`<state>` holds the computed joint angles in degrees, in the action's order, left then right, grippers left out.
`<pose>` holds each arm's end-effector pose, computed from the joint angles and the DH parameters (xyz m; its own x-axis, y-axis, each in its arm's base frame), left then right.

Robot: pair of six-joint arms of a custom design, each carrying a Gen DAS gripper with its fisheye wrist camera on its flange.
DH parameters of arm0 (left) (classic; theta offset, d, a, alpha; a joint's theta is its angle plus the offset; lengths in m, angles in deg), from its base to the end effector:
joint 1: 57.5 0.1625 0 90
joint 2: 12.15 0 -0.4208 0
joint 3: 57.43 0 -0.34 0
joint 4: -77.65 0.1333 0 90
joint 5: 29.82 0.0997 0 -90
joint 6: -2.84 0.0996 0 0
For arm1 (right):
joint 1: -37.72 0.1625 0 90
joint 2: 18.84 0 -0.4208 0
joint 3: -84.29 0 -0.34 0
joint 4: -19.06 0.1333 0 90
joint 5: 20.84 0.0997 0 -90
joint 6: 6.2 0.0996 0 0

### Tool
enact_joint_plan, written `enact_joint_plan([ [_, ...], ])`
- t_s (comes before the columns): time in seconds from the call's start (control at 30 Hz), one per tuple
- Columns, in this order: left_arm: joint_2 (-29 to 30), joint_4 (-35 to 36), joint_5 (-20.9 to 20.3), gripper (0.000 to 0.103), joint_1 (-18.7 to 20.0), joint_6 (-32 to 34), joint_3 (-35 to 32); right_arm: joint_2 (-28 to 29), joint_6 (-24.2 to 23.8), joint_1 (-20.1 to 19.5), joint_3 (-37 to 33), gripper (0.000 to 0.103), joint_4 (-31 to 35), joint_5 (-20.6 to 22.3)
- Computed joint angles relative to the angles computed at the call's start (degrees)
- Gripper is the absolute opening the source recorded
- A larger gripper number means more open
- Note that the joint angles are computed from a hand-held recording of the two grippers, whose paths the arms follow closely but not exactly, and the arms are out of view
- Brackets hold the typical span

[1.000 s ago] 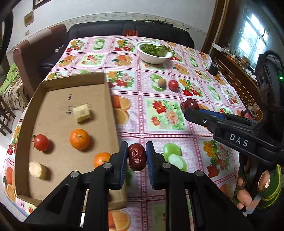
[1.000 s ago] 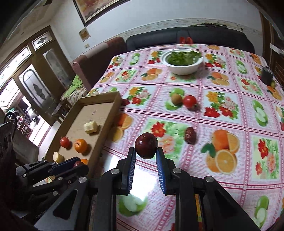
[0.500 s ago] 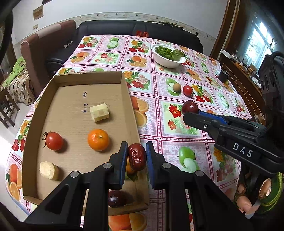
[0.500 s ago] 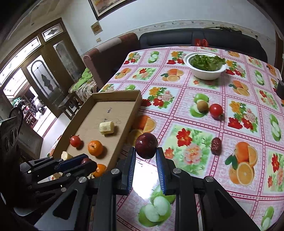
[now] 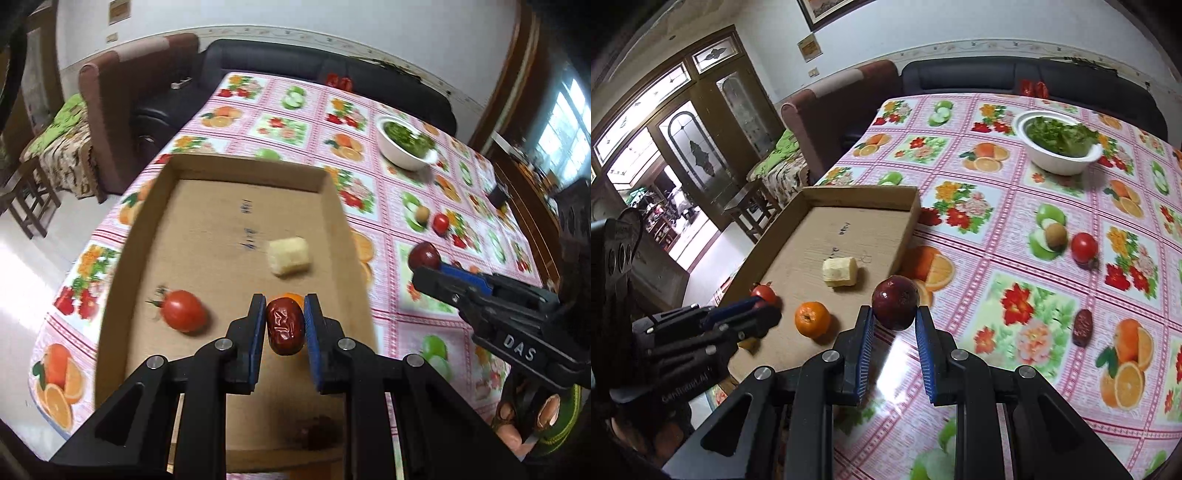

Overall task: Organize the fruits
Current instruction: 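Carry the apple and the date in both tools over the cardboard tray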

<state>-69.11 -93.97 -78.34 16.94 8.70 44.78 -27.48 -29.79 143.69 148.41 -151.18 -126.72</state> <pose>0.0328 -0.6250 0.2728 -0.8007 -0.0973 -0.5911 0.2993 0.7898 -0.5354 0.3054 -0.6816 -0.0997 -0.7764 -0.4909 0.3953 -0.6116 0.7383 -0.2844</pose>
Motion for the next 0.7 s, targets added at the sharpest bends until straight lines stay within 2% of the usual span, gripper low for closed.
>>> enact_joint_plan([
  [0.4,0.96,2.33,2.15,0.018,3.63,-0.82,-7.16,5.39,-2.07,2.34,-8.69,0.023,9.05,2.01],
  [0.5,1.82,4.99,1.9,0.018,4.53,-1.82,-9.71,7.36,-1.9,2.49,-12.05,0.023,11.26,2.31],
  [0.6,3.1,8.1,1.61,0.018,5.15,-3.4,-12.22,10.01,-1.46,2.6,-17.39,0.023,13.46,1.6],
  [0.7,4.14,9.63,1.22,0.018,5.17,-4.51,-13.47,14.32,-0.85,2.57,-26.74,0.023,17.52,0.11],
])
